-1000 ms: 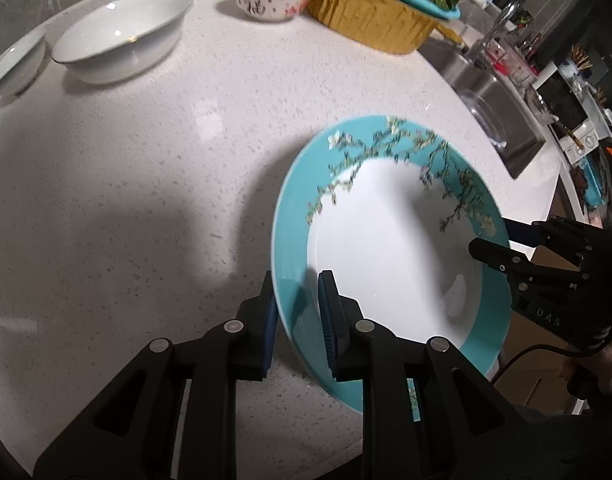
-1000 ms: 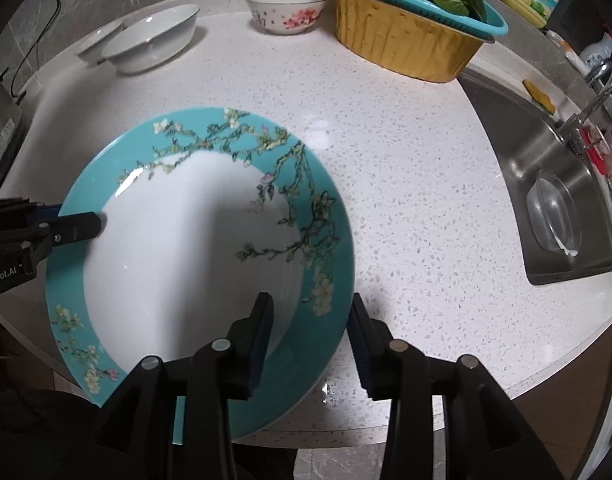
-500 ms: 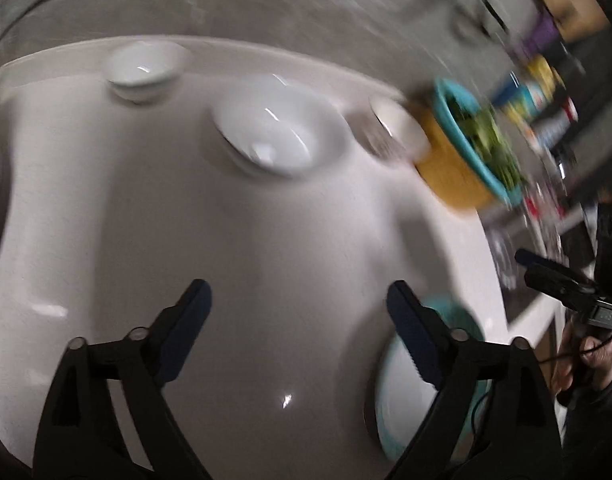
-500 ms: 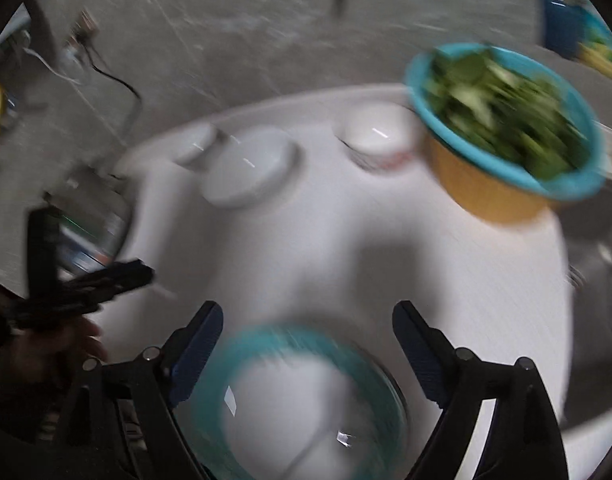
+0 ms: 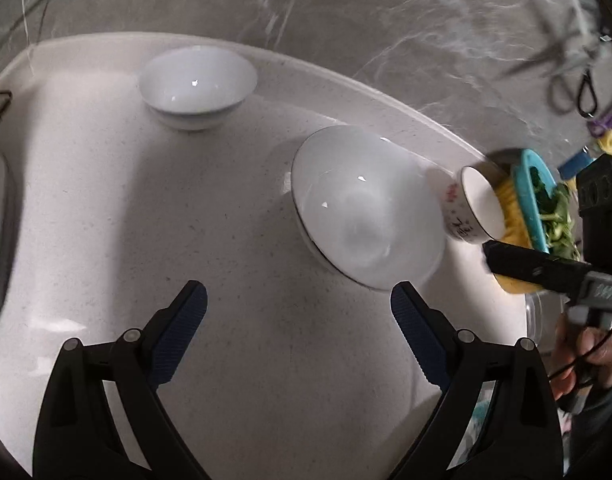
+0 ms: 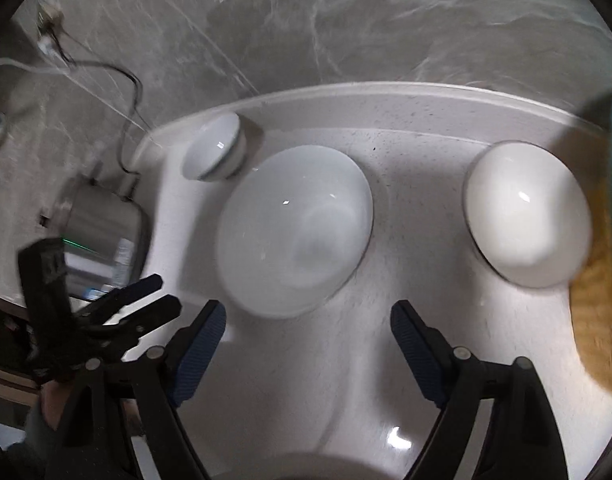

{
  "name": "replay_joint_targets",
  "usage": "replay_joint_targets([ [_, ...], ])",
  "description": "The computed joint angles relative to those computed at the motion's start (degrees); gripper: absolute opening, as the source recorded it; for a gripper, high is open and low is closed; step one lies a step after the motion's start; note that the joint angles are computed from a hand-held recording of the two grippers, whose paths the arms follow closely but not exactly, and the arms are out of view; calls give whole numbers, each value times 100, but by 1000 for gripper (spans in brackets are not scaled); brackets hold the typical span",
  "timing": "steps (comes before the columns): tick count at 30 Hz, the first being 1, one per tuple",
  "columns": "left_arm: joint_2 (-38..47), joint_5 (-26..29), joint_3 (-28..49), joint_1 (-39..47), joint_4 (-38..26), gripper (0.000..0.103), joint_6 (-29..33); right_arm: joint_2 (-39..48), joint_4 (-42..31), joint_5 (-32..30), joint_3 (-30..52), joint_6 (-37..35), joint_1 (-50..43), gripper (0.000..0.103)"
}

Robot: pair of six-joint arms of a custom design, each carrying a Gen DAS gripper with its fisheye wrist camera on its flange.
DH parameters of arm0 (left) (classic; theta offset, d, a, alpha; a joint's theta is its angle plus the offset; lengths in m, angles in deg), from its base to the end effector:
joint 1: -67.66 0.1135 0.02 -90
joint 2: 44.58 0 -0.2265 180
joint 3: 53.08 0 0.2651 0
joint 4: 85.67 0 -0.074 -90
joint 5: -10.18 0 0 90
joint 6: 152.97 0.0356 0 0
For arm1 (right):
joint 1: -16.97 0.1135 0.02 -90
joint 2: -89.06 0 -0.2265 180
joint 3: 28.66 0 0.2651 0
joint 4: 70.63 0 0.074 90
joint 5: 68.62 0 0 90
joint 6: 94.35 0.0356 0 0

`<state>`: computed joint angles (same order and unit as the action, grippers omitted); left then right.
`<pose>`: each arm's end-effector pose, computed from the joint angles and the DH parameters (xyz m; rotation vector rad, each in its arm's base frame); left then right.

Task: Organize plates and bowls
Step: 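Open both grippers and move them to the large white bowl, then close both grippers on opposite rims of the large white bowl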

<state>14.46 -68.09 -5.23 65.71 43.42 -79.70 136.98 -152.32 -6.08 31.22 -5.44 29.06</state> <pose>0.2141 -0.0145 0.1601 -0.2758 2.6559 -0.3782 0.1571 0.0504 0.2375 -0.4350 2.7188 0.7161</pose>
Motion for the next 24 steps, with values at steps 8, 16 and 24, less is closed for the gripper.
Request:
replay_joint_targets([
  [8, 1815, 65, 609, 93, 1000, 94, 232, 724, 1194, 525, -408, 823, 538, 70],
  [16, 3591, 204, 1661, 70, 1354, 47, 741, 1129, 1868, 907, -410, 1441, 772, 54],
  [24, 4094, 257, 1945, 6, 1459, 28, 912, 1487, 2021, 1123, -353, 1435, 802, 25],
])
